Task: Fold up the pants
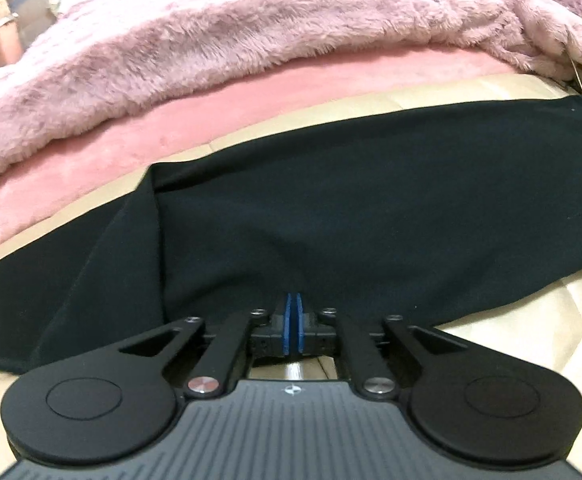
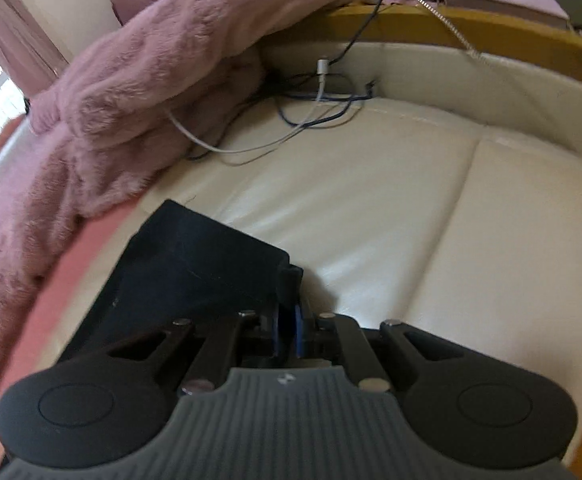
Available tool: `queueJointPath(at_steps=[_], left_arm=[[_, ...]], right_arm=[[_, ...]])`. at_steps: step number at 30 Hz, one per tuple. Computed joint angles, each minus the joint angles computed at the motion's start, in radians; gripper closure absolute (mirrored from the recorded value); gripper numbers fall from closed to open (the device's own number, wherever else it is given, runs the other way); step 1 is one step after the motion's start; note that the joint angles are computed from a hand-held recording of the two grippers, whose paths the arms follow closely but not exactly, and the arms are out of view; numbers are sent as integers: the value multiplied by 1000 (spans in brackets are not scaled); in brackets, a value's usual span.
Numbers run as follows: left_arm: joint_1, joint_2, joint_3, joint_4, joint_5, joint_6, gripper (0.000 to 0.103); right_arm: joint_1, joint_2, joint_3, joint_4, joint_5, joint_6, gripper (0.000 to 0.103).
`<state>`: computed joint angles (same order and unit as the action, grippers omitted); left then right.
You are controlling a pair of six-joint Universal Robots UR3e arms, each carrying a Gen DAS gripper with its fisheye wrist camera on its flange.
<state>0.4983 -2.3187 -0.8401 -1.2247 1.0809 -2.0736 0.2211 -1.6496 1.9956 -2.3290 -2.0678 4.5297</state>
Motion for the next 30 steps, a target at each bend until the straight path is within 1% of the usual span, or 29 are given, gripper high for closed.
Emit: queueJointPath(at_steps=[1, 3, 4, 5, 6, 7, 8, 10, 12, 15, 16, 18, 21, 22, 23, 24, 25, 26, 27, 29, 30], left_arm=[[11, 21, -30, 17, -8, -6, 95], [53, 85, -114, 55, -49, 1, 89], [76, 116, -152, 70, -68, 14, 84], [101, 147, -191, 87, -82, 32, 81], [129, 177, -230, 106, -90, 54, 79], [144, 200, -259, 121, -89, 63, 75], [157, 209, -270, 133, -85, 67, 71], [200, 234, -304, 140, -86, 87, 58], [230, 247, -333, 142, -84, 97, 55], [261, 255, -374, 154, -76, 97, 52], [268, 258, -393, 162, -76, 101, 49], [275, 267, -440, 200, -69, 108, 46], [266, 270, -514, 310, -44, 104, 46], [262, 268, -532, 342, -34, 101, 53], [260, 266, -536, 342, -28, 106, 68], [262, 257, -514, 309, -44, 108, 79], [263, 246, -486, 276, -43, 104, 99], [260, 235, -460, 260, -41, 91, 101], [267, 232, -445, 262, -58, 79, 101], [283, 207, -360, 201, -106, 62, 102], [286, 180, -284, 165, -123, 38, 102]], right_arm=[[-7, -20, 10, 9, 9, -8, 91], [5, -22, -28, 62, -3, -13, 78], [30, -5, -68, 98, -29, -15, 67], [64, 24, -119, 137, -65, -13, 65], [103, 60, -181, 188, -105, -5, 65], [147, 86, -237, 237, -143, 4, 65], [173, 129, -294, 250, -171, -7, 65], [245, 212, -400, 261, -233, -37, 65], [315, 301, -493, 211, -259, -116, 66], [377, 455, -642, 111, -238, -276, 66], [393, 517, -704, 86, -213, -342, 66], [411, 611, -820, 87, -164, -420, 67], [426, 748, -996, 92, -88, -510, 67], [431, 788, -1061, 121, -78, -526, 67], [434, 825, -1123, 145, -68, -542, 67], [436, 855, -1172, 160, -57, -555, 67], [438, 878, -1209, 173, -51, -565, 67], [437, 898, -1243, 186, -44, -579, 67], [436, 913, -1269, 200, -39, -594, 67], [438, 943, -1329, 241, -41, -621, 67], [436, 955, -1355, 260, -45, -637, 67]])
